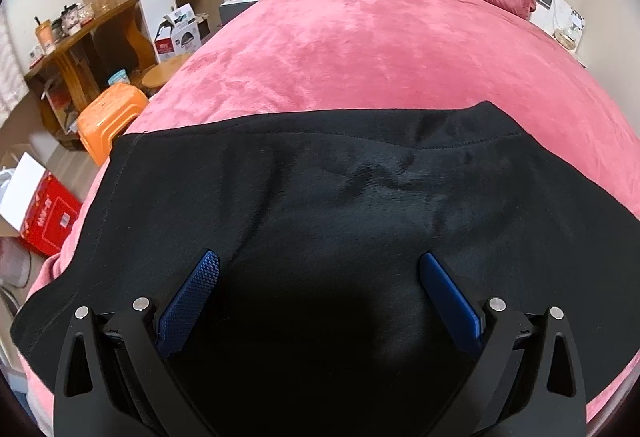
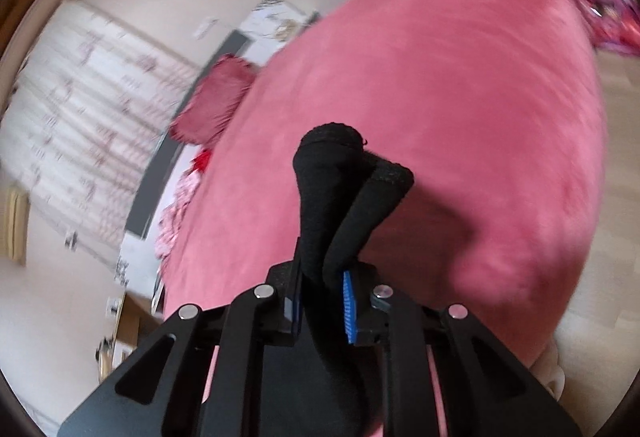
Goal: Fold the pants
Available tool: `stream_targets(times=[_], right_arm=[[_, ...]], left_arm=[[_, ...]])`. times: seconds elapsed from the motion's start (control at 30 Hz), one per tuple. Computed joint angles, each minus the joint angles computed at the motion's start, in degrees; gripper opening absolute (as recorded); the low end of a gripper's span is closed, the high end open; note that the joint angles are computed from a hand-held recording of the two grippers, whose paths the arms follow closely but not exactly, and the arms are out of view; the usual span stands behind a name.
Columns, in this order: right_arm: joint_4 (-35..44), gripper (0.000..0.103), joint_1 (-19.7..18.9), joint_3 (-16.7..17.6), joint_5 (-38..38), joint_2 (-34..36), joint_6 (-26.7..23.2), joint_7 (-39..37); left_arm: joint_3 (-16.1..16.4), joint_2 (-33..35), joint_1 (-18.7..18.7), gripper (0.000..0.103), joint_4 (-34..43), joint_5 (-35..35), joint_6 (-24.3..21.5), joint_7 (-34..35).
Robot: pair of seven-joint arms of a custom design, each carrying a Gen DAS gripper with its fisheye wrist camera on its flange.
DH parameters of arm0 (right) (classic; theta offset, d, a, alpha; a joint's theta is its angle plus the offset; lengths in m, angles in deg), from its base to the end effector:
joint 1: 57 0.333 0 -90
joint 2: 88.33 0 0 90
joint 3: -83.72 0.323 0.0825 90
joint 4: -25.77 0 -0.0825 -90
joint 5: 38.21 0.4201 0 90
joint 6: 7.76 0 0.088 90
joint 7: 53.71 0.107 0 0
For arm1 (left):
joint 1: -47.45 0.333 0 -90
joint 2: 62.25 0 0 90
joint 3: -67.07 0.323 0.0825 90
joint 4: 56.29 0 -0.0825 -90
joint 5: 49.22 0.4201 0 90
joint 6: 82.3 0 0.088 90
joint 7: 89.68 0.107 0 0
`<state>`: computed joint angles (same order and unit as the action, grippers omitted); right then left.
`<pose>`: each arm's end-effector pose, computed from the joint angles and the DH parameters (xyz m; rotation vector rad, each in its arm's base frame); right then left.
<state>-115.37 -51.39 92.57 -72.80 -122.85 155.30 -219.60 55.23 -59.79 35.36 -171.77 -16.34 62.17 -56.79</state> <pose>0.4244 0.1527 0.6038 -0.5379 2.0325 -0.3341 0.5759 -0.2597 0.4711 -2.0232 1.6753 -0.5634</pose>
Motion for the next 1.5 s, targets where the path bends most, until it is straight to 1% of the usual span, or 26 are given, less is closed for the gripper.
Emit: stream_targets(times=[0.2,0.5,0.63,0.77,0.87,0.97,1.13,1.23,1.3,1.37,1.4,1.47,1.5], right_arm=[[8.0,0.015,0.6,2.3,-1.6,4.8,2.6,-0.9],[15.8,0.015,2.5,3.3,-2.9,11.6,6.1,-0.8],[17.9,0.015,4.0,2.9,-2.9,13.7,7.5,-1.7],[20.3,0.015,4.8,2.9,-2.5,16.5,9.3,-1.0],[20.8,0.015,6.0,1.9,-1.6,17.6,10.7,-1.5],[20.8,0.015,7.5,0.8,-0.5,17.6,10.9,-4.3],[24.2,0.015,10.3,-0.1,2.3,20.7,10.4,-9.2],[26.2,0.015,13.2,-1.4,5.9,23.0,11.0,-13.3],[27.6,0.015,15.3,-2.3,8.8,24.5,11.2,-17.2],[29.8,0.015,18.2,-3.4,13.3,26.6,11.1,-23.5],[30.4,0.015,18.9,-3.5,14.9,27.3,11.1,-25.7],[32.4,0.015,21.2,-4.0,20.0,29.3,10.8,-32.8],[33.7,0.015,22.5,-4.1,23.7,30.6,10.1,-37.7]], left_arm=[[0.3,-0.9,0.6,0.100,-1.1,-1.1,0.1,-0.4],[0.6,-2.7,1.5,0.100,-3.1,-2.3,1.1,-0.6],[0.8,-3.4,1.9,0.100,-3.8,-4.5,2.0,1.1],[0.9,-3.8,2.2,0.100,-4.3,-3.5,1.8,0.2],[0.9,-4.0,2.4,0.100,-4.7,-3.8,2.1,-0.1],[0.8,-4.0,2.4,0.100,-4.6,-3.5,1.8,-0.4],[0.8,-4.1,2.5,0.100,-4.7,-3.8,1.7,-0.2],[1.0,-4.6,2.6,0.100,-5.1,-3.9,1.7,-1.2],[1.1,-5.1,2.9,0.100,-5.6,-3.9,1.9,-2.5],[1.4,-5.5,3.2,0.100,-6.4,-4.7,3.1,-2.6],[1.5,-5.7,3.3,0.100,-6.9,-5.0,3.9,-2.6],[1.5,-6.0,3.5,0.100,-7.4,-4.4,4.8,-2.8],[1.5,-6.0,3.6,0.100,-7.6,-4.1,5.0,-2.9]])
